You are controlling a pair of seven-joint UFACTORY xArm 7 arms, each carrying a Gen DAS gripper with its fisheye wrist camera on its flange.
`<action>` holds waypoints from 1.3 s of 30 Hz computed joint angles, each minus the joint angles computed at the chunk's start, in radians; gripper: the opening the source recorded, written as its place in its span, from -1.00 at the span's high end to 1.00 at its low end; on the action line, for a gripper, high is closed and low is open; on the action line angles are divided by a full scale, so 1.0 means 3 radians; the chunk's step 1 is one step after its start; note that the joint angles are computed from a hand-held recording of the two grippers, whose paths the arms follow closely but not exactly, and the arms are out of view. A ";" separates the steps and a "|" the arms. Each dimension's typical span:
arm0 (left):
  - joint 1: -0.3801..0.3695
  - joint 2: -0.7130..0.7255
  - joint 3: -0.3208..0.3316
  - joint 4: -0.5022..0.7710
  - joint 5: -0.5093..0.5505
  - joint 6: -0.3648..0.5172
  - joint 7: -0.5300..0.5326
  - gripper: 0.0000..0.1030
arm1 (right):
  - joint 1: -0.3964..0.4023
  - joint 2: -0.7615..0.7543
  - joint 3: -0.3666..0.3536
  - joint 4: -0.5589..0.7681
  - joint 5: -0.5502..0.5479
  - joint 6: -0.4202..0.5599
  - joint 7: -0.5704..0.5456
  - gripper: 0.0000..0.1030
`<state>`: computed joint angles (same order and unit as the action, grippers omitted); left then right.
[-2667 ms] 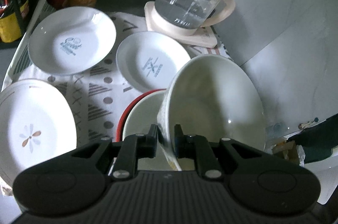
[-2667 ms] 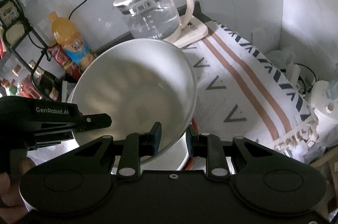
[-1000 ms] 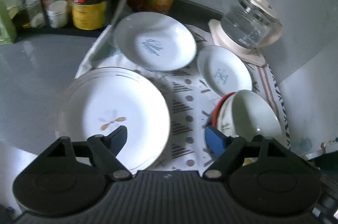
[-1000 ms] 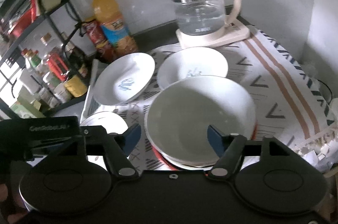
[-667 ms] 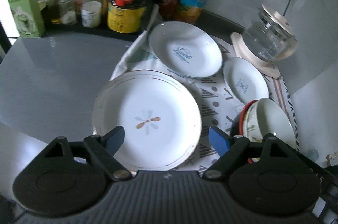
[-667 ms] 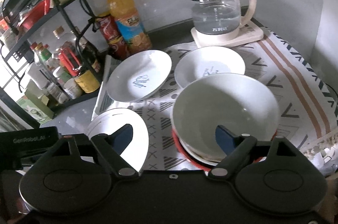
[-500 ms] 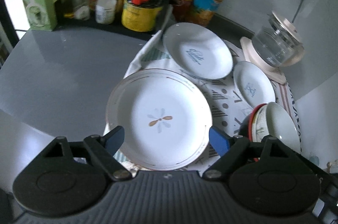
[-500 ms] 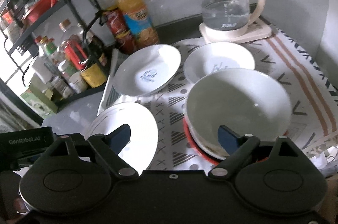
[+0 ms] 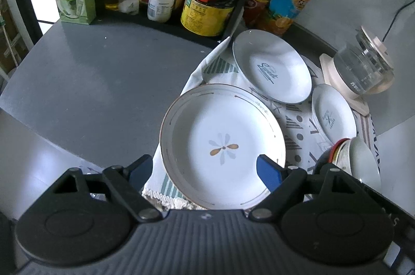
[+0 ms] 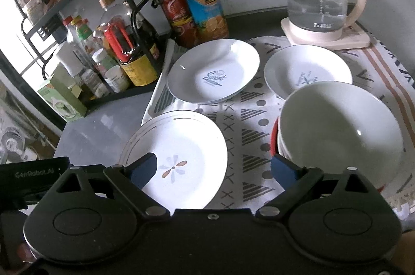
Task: Organize plates and bowls
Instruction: 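Open both grippers and pull them back from the bowl stack, then move both grippers toward the white plate printed 'Sweet'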
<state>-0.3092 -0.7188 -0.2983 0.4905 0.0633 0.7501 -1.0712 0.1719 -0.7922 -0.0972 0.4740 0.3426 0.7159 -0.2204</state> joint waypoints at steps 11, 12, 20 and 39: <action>0.0229 0.0516 -0.0003 0.0258 0.0161 -0.0283 -0.0183 -0.66 | 0.0158 0.0635 -0.0171 0.0379 0.0251 -0.0115 -0.0399 -0.84; 0.0240 0.0561 0.0004 0.0279 0.0178 -0.0320 -0.0203 -0.66 | 0.0150 0.0700 -0.0164 0.0424 0.0270 -0.0113 -0.0439 -0.84; 0.0355 0.0994 0.0008 0.0474 0.0394 -0.0690 -0.0423 -0.66 | 0.0068 0.1153 -0.0153 0.0753 0.0542 -0.0131 -0.0744 -0.76; 0.0551 0.1844 0.0216 0.0659 0.0803 -0.1691 -0.1059 -0.06 | -0.0428 0.2578 0.0168 0.1997 0.0955 0.0055 -0.1065 0.01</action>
